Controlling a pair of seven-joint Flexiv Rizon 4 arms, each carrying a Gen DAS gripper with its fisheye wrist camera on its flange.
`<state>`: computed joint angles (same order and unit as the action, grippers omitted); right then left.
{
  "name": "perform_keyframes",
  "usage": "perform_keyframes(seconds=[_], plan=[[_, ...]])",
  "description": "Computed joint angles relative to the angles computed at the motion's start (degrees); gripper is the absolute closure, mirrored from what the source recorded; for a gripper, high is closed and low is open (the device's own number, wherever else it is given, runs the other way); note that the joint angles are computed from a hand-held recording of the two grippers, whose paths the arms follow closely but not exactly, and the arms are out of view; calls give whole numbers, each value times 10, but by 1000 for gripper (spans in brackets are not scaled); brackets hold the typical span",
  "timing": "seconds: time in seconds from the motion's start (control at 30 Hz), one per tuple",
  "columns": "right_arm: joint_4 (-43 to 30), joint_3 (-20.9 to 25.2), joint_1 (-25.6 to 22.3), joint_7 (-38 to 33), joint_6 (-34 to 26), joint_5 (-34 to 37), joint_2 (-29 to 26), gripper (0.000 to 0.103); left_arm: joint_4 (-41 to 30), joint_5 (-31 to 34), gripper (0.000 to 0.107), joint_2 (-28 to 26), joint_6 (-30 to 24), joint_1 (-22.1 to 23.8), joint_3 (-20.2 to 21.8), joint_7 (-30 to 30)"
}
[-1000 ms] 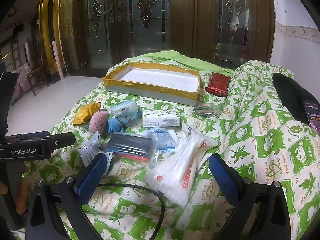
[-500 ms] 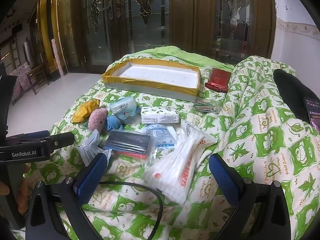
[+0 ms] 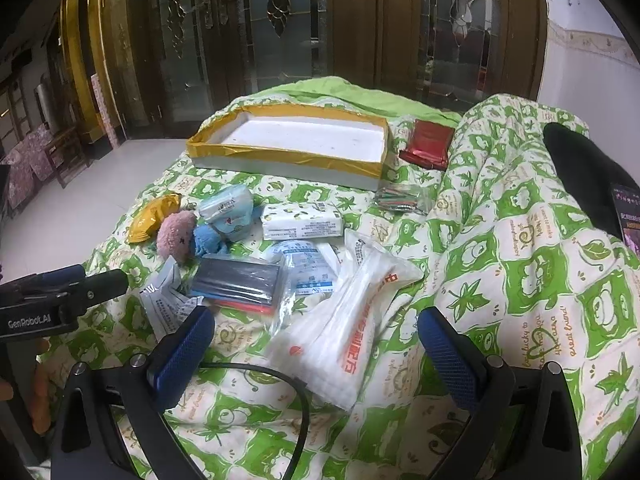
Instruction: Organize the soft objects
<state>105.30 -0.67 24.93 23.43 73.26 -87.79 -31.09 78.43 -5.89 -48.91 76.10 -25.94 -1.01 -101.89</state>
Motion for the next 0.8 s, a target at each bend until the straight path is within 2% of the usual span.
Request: perform_keyframes(seconds=[0.27, 0.37, 0.43, 0.53, 0.6, 0.63, 0.73, 0.8], plan=[[-13, -11, -2, -138, 27, 91, -5, 1, -8, 5, 4, 0, -23, 1, -4, 14], [-19, -6, -7, -201, 47, 153, -15, 7, -10, 6, 4, 0, -29, 3, -10, 25], [-25, 18, -18, -271, 46, 225, -24, 11, -10, 7, 4, 1, -31, 3, -14, 32], [-34, 41, -37, -333, 75, 300, -41, 12, -18, 8, 4, -1, -43, 1, -15, 42], [-45, 88, -69, -388, 73, 362, -53, 12, -28, 7, 4, -5, -60, 1, -18, 51], [-54, 124, -92, -432, 69, 409, -63, 12, -37, 8, 4, -8, -74, -1, -17, 55], [-76, 198, -134, -523, 33, 478, -82, 12, -60, 9, 4, -18, -103, -3, -19, 66], [-83, 211, -135, -562, 4, 497, -84, 12, -81, 10, 4, -28, -129, -7, -17, 68]])
